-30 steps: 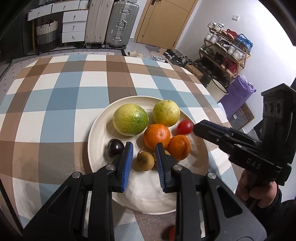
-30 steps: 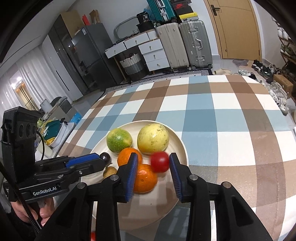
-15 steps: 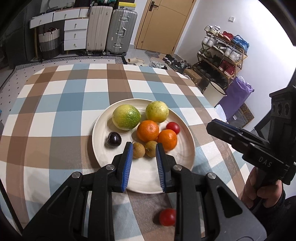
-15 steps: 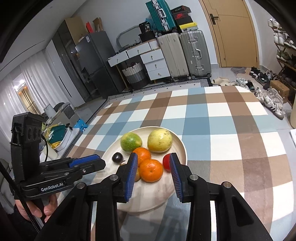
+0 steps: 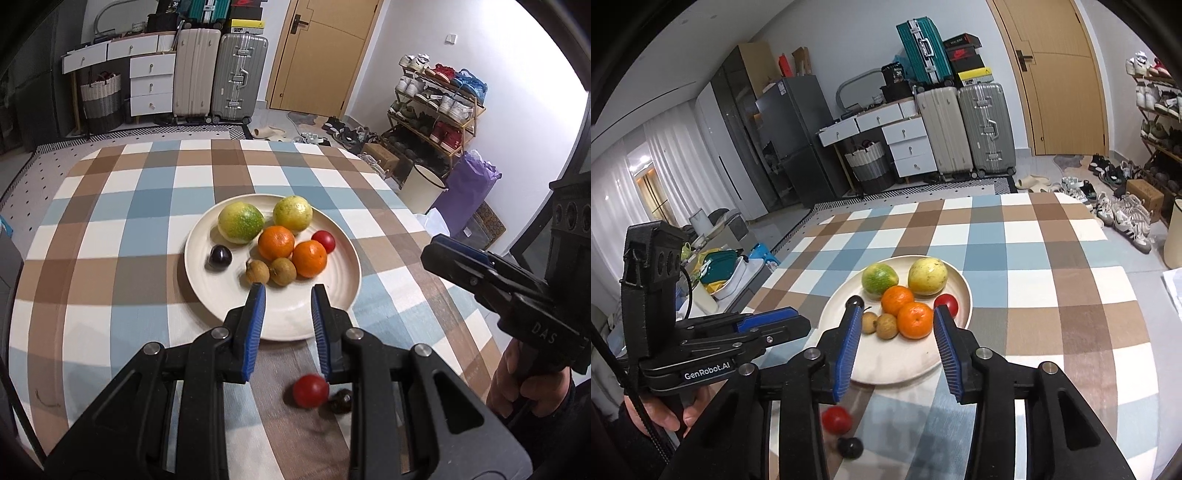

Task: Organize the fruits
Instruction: 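Move both open tools back to the last tomato and plum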

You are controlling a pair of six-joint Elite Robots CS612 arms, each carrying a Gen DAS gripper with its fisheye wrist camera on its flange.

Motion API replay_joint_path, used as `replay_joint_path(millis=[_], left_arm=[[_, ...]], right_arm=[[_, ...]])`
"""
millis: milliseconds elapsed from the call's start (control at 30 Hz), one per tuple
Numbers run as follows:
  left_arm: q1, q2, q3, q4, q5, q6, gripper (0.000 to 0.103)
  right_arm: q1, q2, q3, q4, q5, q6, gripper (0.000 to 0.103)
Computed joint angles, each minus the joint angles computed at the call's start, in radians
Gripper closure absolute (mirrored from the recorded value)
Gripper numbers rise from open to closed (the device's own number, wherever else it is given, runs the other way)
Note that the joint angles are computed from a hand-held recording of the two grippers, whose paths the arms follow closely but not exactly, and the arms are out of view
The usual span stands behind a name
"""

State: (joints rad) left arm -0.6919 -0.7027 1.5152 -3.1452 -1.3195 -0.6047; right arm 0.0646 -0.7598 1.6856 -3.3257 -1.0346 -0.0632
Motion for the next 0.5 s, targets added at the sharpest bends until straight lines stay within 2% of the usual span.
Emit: replay_joint_path(millis=[300, 500], left_arm=[[-0.038, -0.021, 0.078, -0.075, 0.025, -0.03, 0.081], [-0.061, -0.032, 0.131, -0.123, 0.052, -0.051, 0.068]], right_arm=[[-0.002, -0.023, 0.082, -0.063, 0.012, -0.017, 0.056], [-0.003, -0.026, 0.124, -0.094, 0.027, -0.028, 0.056]])
